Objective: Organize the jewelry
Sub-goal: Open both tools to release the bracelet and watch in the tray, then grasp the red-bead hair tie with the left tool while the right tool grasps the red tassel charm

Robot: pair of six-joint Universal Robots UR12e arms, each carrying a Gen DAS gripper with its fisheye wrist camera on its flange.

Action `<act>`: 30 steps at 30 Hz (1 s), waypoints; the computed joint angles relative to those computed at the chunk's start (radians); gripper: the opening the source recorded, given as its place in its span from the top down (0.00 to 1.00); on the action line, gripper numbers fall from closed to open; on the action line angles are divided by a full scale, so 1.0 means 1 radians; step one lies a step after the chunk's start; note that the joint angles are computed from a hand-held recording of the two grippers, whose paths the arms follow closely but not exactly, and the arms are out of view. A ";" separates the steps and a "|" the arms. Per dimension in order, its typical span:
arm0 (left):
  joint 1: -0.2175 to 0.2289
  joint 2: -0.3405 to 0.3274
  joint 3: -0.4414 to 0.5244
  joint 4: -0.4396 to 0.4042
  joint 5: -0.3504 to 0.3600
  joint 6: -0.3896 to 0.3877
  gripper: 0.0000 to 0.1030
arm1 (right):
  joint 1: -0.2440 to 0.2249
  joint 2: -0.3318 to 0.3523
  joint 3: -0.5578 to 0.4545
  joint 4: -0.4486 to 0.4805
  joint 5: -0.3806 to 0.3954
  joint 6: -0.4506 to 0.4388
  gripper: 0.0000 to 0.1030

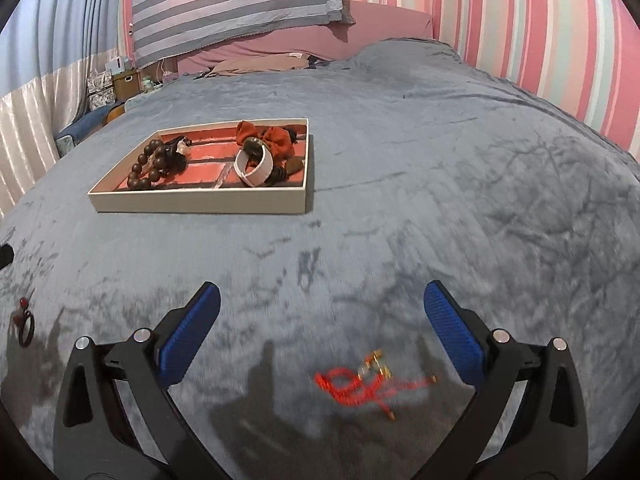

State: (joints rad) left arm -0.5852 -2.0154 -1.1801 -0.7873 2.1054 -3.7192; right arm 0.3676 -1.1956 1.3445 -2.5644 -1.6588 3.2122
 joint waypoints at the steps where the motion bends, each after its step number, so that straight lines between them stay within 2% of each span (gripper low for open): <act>1: -0.004 0.002 -0.004 -0.002 0.003 -0.002 0.04 | -0.002 -0.009 0.013 -0.002 0.000 0.002 0.04; 11: -0.034 0.039 -0.065 -0.049 0.058 -0.071 0.04 | -0.019 -0.076 0.116 -0.018 -0.025 -0.001 0.04; 18: -0.032 0.071 -0.119 -0.071 0.027 -0.120 0.04 | -0.047 -0.102 0.160 0.012 0.002 0.043 0.04; 25: -0.026 0.084 -0.140 -0.084 0.019 -0.143 0.04 | -0.038 -0.083 0.137 0.040 -0.008 0.010 0.05; 30: -0.023 0.077 -0.133 -0.106 0.011 -0.127 0.04 | -0.028 -0.062 0.111 0.063 -0.010 -0.016 0.11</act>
State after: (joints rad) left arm -0.6085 -1.9383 -1.3132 -0.8937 2.1169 -3.8466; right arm 0.3397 -1.2571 1.4552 -2.5011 -1.6688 3.1967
